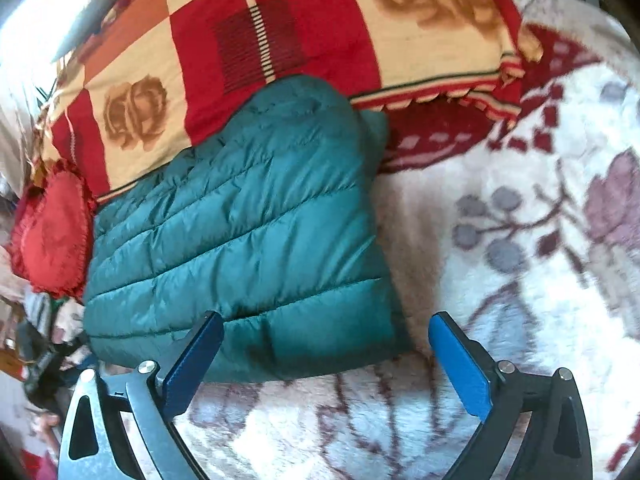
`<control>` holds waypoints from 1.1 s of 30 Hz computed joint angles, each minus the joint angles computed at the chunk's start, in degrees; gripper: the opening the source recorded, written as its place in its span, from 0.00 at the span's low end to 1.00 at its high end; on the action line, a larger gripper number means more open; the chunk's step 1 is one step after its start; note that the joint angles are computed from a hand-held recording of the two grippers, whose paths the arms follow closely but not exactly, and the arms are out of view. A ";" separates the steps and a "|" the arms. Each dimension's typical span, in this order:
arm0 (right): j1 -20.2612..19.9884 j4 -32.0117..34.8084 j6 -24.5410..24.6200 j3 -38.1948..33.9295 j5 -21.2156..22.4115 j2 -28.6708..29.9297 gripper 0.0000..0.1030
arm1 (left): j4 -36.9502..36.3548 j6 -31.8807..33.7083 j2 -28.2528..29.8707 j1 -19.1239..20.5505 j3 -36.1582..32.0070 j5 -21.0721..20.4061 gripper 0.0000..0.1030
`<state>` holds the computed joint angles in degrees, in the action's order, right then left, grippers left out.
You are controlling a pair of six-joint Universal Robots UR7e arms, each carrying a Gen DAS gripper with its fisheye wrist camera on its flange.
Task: Fold large clothes
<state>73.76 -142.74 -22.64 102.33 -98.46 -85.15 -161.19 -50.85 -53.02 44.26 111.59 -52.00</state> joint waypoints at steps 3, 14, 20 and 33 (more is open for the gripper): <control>-0.87 3.08 2.01 -1.18 2.83 1.26 0.99 | -1.88 0.48 0.94 0.06 -0.27 0.33 0.85; -1.32 0.54 2.78 -2.70 7.20 4.38 1.00 | -2.25 3.39 4.45 0.48 -3.45 2.67 0.98; -0.60 0.31 2.67 -4.15 6.23 5.98 1.00 | -0.66 3.29 5.62 0.77 -5.26 3.62 0.99; 4.38 -5.18 -5.07 -1.13 -1.80 3.38 0.42 | 9.50 6.93 5.11 -3.33 -7.39 11.20 0.45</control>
